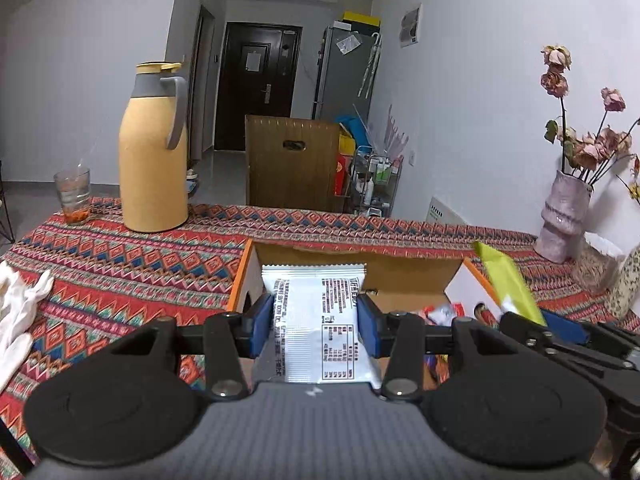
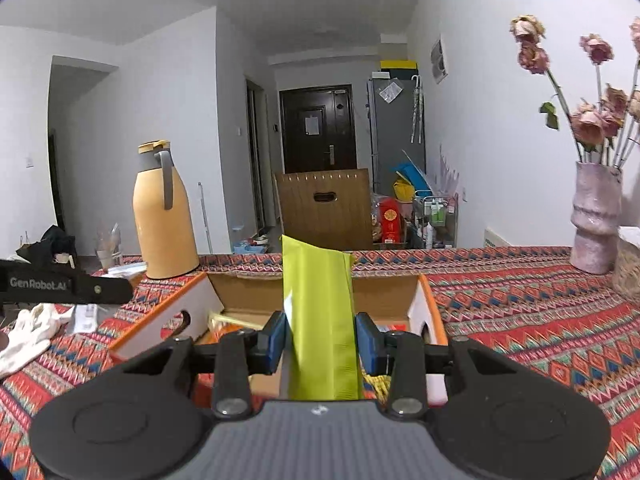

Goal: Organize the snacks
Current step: 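Lower the white wrapper and green bar into the box, open both tools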

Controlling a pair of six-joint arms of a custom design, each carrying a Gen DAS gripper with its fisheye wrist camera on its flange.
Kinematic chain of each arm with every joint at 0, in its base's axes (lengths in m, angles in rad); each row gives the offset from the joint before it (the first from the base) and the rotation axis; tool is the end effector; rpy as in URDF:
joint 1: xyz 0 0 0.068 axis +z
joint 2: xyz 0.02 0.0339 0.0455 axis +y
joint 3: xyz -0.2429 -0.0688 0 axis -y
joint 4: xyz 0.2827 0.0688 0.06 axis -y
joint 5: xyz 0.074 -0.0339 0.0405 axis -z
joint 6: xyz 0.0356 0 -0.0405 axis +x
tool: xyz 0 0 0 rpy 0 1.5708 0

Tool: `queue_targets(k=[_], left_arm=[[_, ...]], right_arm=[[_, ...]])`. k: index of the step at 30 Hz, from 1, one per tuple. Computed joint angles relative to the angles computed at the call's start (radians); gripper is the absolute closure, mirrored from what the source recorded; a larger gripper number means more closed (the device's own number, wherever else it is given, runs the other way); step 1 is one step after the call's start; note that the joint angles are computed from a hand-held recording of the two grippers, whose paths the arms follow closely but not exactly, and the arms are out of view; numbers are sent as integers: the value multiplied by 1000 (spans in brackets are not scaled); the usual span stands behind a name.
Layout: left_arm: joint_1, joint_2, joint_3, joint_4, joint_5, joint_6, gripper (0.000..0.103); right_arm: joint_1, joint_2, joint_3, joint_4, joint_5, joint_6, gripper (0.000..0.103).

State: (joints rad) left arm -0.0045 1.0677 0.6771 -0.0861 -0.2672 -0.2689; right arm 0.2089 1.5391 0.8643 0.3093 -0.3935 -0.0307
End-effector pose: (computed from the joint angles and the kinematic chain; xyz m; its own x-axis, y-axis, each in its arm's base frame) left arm 0.2834 0.0081 0.2244 -0.3812 -0.2545 -0.8888 -0.3439 0.9314 -0.1193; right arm 0.3595 0.0902 0.1883 -0.3329 -0.0995 -0.9377 -0.5523 0.8266 0.1083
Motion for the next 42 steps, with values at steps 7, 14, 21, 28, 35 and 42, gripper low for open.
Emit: queue_targets(k=[7,14,21,28,35,42], left_arm=[[23,250,163,54,15,-32,57],[54,432,223,112,34,-36,57],[68,473,231,106,47,-46,57],[68,461,219,111,44,-55,53],[65,390,160,154,13,-75,0],[65,371,150,150,5,-105,0]], right_arm=[[67,216,238,-62,77,38,66],[86,351,324,-47,118,56,67],[98,384,357,-85,149,48,66],[96,392,364,-107,159,40,63],[80,356,314,-62,157,68,7],[73,361,321,-66,175,90,0]])
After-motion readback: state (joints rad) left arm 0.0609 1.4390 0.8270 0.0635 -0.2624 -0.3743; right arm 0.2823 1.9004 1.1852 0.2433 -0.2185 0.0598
